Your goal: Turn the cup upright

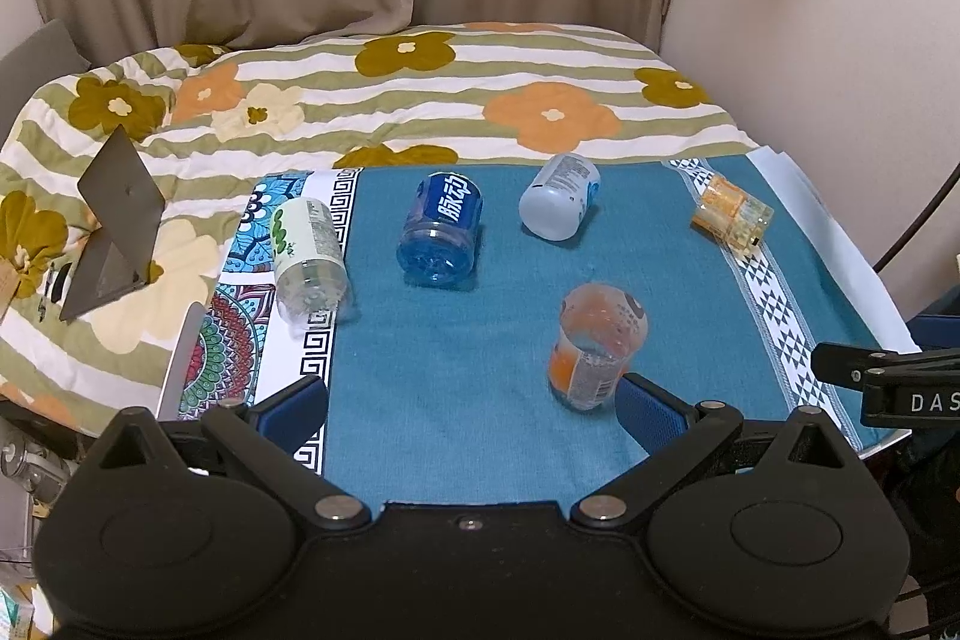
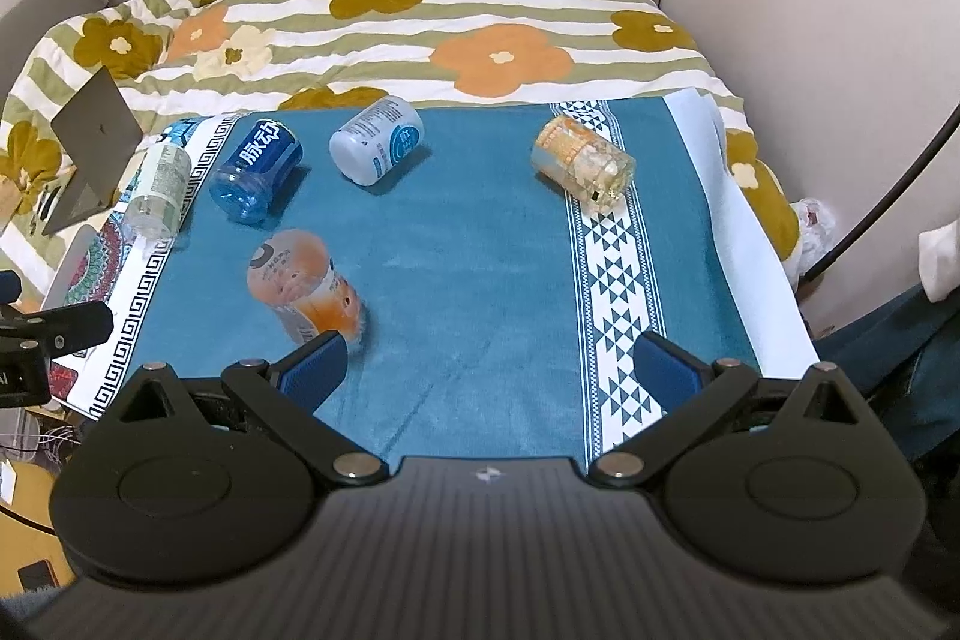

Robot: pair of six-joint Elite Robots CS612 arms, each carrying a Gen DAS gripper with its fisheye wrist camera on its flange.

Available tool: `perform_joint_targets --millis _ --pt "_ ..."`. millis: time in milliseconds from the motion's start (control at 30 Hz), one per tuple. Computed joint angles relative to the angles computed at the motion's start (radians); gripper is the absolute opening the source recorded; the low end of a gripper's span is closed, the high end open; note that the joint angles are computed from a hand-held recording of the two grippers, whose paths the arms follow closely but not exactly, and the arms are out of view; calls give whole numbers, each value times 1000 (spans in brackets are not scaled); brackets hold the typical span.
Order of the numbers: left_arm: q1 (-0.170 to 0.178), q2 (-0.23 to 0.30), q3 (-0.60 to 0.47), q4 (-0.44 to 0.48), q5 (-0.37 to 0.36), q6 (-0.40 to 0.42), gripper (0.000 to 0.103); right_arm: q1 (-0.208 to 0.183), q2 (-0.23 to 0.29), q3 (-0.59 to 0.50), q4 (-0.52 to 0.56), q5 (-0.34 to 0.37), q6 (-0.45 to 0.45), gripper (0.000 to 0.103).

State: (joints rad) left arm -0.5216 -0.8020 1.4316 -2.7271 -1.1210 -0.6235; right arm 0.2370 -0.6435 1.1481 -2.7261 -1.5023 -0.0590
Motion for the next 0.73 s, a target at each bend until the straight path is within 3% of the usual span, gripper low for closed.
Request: perform_joint_targets --millis 467,733 --pt "3 0 1 4 -5 -22 103 2 1 -3 12 2 1 103" --pt "0 5 -3 8 30 -25 103 1 6 -10 16 16 3 103"
